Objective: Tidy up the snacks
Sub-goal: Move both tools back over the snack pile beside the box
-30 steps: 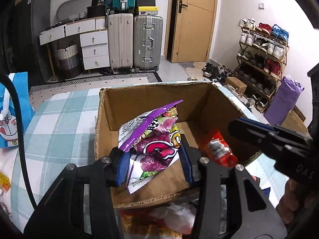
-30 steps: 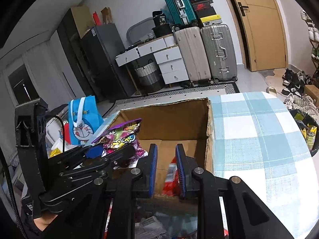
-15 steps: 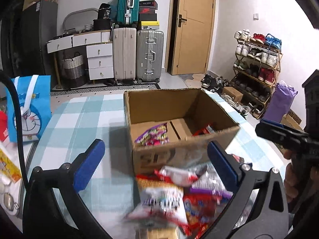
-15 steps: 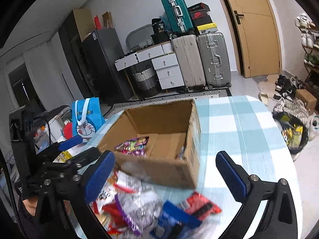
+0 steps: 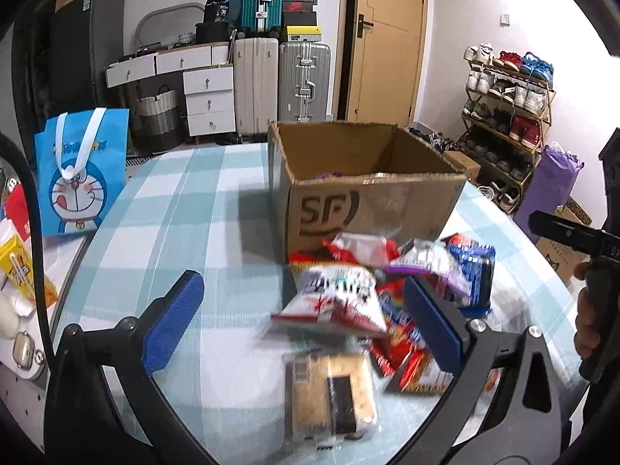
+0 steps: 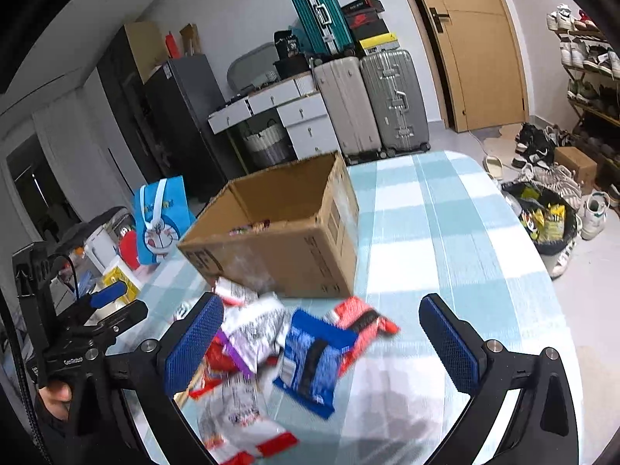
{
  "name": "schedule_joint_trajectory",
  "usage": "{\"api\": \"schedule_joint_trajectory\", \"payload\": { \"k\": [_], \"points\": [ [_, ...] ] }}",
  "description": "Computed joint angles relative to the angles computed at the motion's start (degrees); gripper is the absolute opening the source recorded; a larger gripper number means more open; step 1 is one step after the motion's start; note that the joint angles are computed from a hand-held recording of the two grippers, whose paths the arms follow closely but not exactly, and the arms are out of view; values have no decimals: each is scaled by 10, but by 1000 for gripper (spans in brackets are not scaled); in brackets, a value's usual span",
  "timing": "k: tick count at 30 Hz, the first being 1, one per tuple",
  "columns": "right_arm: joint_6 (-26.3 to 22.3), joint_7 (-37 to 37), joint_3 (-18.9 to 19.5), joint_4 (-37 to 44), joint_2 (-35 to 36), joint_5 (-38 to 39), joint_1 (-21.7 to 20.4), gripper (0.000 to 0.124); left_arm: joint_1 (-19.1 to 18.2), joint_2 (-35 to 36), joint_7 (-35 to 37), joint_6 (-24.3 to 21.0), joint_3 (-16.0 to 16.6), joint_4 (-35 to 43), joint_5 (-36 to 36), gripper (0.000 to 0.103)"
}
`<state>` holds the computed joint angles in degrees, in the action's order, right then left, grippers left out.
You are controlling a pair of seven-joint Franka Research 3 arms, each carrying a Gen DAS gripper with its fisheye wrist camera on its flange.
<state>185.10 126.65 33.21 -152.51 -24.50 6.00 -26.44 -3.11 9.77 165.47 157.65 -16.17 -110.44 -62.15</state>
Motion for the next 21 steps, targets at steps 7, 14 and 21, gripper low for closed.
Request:
{"api": "schedule_joint_trajectory", "payload": {
  "k": [7, 14, 21],
  "points": [
    [-13, 1, 38, -9, -24, -16, -18, 103, 3, 5, -42, -21, 6, -6, 43, 103],
    [-43, 23, -3, -5, -4, -49, 25, 103, 8, 9, -63, -13, 4, -20, 81, 103],
    [-53, 27, -30, 8, 13, -87, 56, 103, 8, 11, -81, -10, -1, -27, 113, 103]
  ]
}}
